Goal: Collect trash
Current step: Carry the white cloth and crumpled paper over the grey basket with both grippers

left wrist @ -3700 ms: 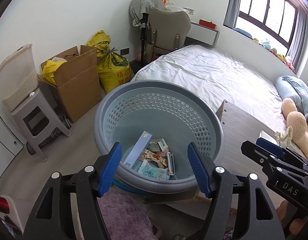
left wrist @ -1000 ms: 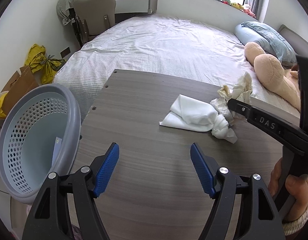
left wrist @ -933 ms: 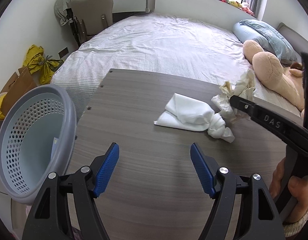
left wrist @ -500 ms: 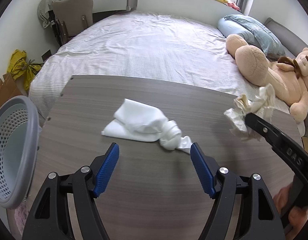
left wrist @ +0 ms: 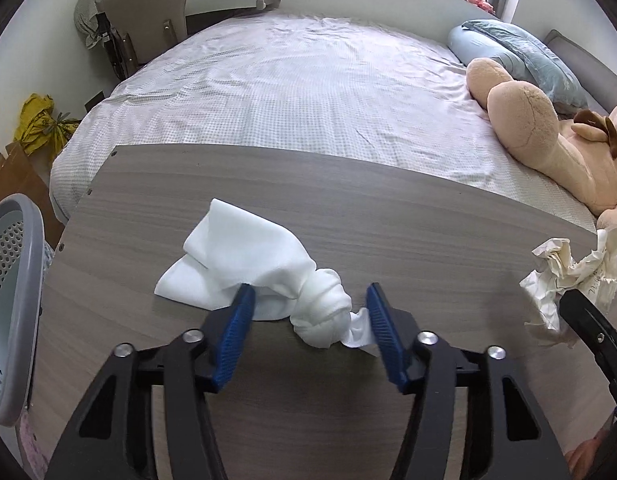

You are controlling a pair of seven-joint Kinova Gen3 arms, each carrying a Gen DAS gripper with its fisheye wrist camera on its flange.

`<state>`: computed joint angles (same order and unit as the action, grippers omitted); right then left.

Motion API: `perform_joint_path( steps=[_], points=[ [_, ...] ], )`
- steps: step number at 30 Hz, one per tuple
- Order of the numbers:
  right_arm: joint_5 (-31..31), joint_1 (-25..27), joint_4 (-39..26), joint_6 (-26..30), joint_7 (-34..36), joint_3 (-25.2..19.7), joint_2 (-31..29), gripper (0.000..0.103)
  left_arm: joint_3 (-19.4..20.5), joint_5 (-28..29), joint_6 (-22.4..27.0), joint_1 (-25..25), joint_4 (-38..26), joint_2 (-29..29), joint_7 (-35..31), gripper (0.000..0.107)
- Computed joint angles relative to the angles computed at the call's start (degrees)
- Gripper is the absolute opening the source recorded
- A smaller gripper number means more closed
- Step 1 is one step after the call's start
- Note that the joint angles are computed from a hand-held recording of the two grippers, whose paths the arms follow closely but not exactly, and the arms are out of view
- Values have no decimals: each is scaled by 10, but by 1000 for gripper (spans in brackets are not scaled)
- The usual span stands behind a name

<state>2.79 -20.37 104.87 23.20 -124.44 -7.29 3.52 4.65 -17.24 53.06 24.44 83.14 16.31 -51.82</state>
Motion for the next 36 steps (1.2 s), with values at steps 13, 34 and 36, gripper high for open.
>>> perform_joint_path(
  steps=[13, 34, 36],
  points=[
    [13, -25, -28, 24, -3, -13, 7, 27, 9, 8, -26, -31, 65, -82, -32, 28],
    [82, -208, -275, 124, 15, -38, 149, 27, -22, 21, -21, -227, 210, -276, -122, 28],
    [77, -226, -315, 140, 33, -38, 175, 27, -35, 33, -24, -248, 217, -285, -143, 28]
  ],
)
